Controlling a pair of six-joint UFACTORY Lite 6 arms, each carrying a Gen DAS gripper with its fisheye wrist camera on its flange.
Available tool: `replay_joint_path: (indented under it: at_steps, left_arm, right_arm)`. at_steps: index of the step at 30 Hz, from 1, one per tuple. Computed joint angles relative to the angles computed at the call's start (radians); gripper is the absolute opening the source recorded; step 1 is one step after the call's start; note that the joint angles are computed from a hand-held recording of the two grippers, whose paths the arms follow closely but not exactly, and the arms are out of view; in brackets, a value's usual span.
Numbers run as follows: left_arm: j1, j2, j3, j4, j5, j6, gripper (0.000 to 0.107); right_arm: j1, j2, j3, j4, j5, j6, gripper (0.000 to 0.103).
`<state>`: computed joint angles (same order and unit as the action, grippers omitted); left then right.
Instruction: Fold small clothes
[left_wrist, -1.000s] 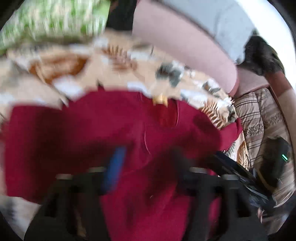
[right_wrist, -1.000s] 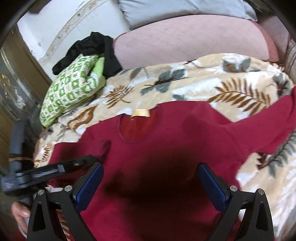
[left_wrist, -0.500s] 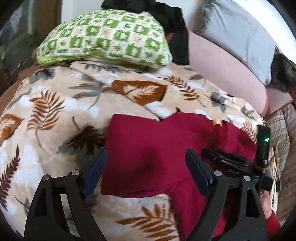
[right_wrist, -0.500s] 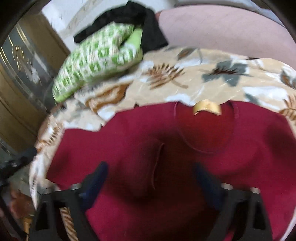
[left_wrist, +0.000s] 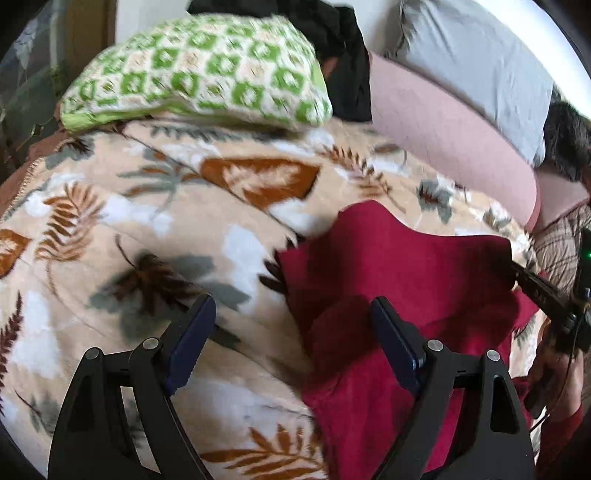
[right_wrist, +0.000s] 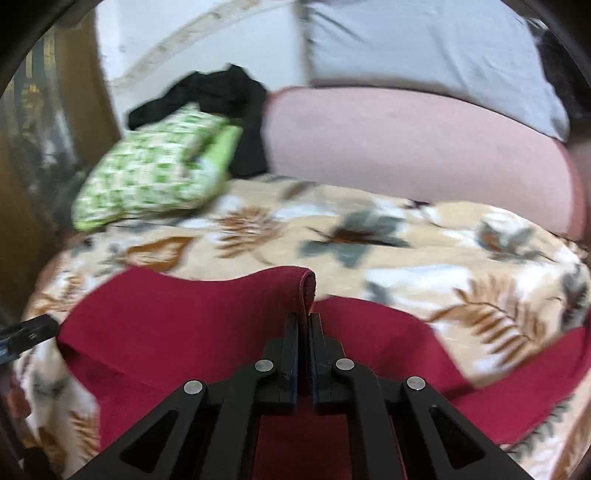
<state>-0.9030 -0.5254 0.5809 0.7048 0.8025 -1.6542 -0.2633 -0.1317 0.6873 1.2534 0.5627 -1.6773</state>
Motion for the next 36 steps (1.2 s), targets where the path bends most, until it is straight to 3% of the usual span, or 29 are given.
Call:
replay_joint_path:
  at_steps: [2, 8, 11, 14, 16, 18, 21, 23, 25, 28, 34, 36]
  left_arm:
    - [-0.003, 0.050, 0.016, 0.010, -0.028, -0.004, 0.086]
    - [-0.021, 0.184, 0.037, -0.002, -0.077, 0.002, 0.086]
    - [-0.051, 0.239, 0.020, -0.005, -0.085, -0.025, 0.086]
    - [-0.041, 0.325, 0.007, -0.056, -0.153, 0.018, 0.086]
    - [-0.072, 0.375, 0.016, -0.029, -0.138, -0.013, 0.086]
    - [-0.104, 0.378, 0.027, -0.019, -0.104, -0.012, 0.086]
    - [-0.137, 0.263, -0.018, -0.054, -0.101, -0.009, 0.086]
    - [-0.169, 0.168, -0.063, -0.070, -0.113, -0.040, 0.086]
    - [-0.233, 0.080, -0.107, -0.090, -0.120, -0.103, 0.086]
    - [-0.371, 0.051, -0.135, -0.097, -0.138, -0.250, 0.086]
    - [-0.616, 0.072, -0.177, 0.015, -0.201, -0.656, 0.085]
    - [-0.717, 0.106, -0.155, 0.059, -0.172, -0.772, 0.086]
  right_arm:
    - [-0.009, 0.051, 0.016, -0.004, -0.053, -0.030, 0.004]
    - [-0.111, 0.092, 0.056, -0.024, -0.006, -0.059, 0.004]
    - [-0.157, 0.069, 0.091, -0.068, 0.038, 0.017, 0.004]
    - [-0.129, 0.144, 0.177, -0.181, -0.045, 0.160, 0.004]
    - [-0.085, 0.272, 0.262, -0.306, -0.106, 0.318, 0.004]
    - [-0.075, 0.344, 0.301, -0.351, -0.106, 0.345, 0.008]
    - [-0.161, 0.319, 0.296, -0.336, -0.004, 0.274, 0.016]
    - [-0.301, 0.247, 0.267, -0.284, 0.131, 0.169, 0.046]
    - [-0.472, 0.202, 0.246, -0.301, 0.304, 0.073, 0.059]
    - [-0.720, 0.216, 0.239, -0.453, 0.475, -0.052, 0.061]
    - [-1.047, 0.351, 0.279, -0.655, 0.519, -0.246, 0.063]
    - [-1.107, 0.385, 0.295, -0.685, 0.549, -0.279, 0.065]
